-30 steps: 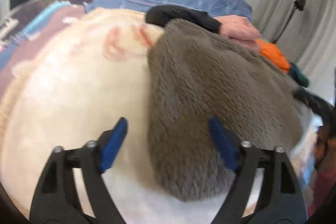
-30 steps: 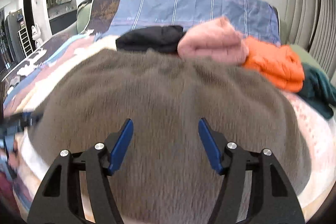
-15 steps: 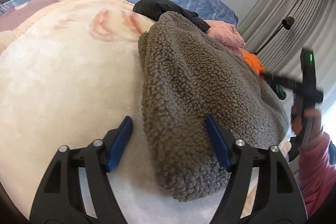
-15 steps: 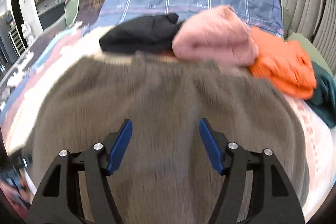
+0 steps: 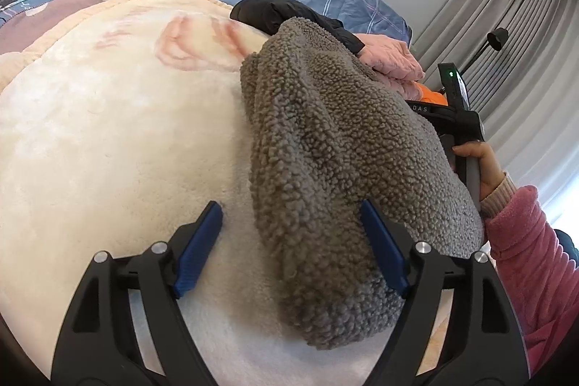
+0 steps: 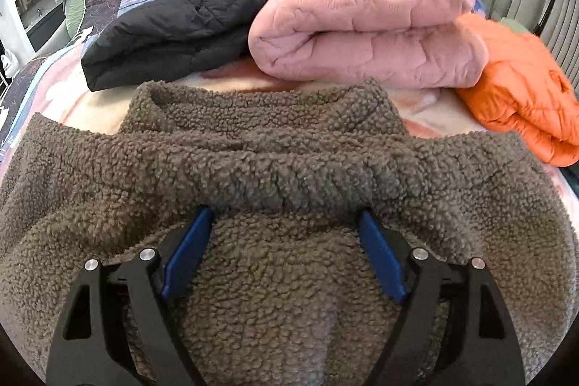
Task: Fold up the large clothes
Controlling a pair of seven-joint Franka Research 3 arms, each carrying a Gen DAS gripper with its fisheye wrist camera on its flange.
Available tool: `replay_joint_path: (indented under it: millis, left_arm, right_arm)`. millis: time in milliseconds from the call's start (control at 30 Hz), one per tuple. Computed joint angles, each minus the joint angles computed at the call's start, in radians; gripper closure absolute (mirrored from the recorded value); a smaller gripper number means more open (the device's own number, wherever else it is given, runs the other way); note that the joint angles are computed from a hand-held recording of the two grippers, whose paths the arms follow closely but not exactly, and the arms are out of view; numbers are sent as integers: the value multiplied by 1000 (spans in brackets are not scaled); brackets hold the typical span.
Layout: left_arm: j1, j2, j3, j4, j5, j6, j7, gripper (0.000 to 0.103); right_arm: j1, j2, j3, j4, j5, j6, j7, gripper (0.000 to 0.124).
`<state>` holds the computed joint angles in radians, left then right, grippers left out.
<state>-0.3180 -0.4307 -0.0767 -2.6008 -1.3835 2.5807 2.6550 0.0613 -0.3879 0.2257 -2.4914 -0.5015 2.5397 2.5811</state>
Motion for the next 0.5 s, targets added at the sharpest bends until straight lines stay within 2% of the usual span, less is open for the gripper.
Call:
replay_joint_path:
  millis: [33, 133, 200, 333, 367, 400, 500]
  left_arm:
    - [1, -1, -1, 0, 3, 3, -4, 23]
    - [13, -12, 4, 5, 55, -18, -72, 23]
    - [23, -13, 15, 21, 114, -43, -125, 22]
    - [27, 38, 12, 108, 241, 29, -186, 18]
    - [20, 74, 30, 150, 257, 0, -179, 17]
    - [20, 137, 52, 218, 276, -70, -187, 16]
    - [61, 305, 47, 391, 336, -250, -276, 16]
  right_arm:
    - [-1, -14, 12, 0, -11, -16, 11, 42]
    - [-6, -85, 107, 19, -108, -174, 98, 42]
    - [24, -150, 145, 2, -185, -186, 116, 42]
    - [126, -248, 277, -16, -324, -203, 68, 38]
    - [160, -253, 315, -19, -356, -192, 48, 38]
    - [192, -254, 346, -22, -373, -190, 33, 38]
    - [263, -192, 416, 4, -416, -169, 7, 38]
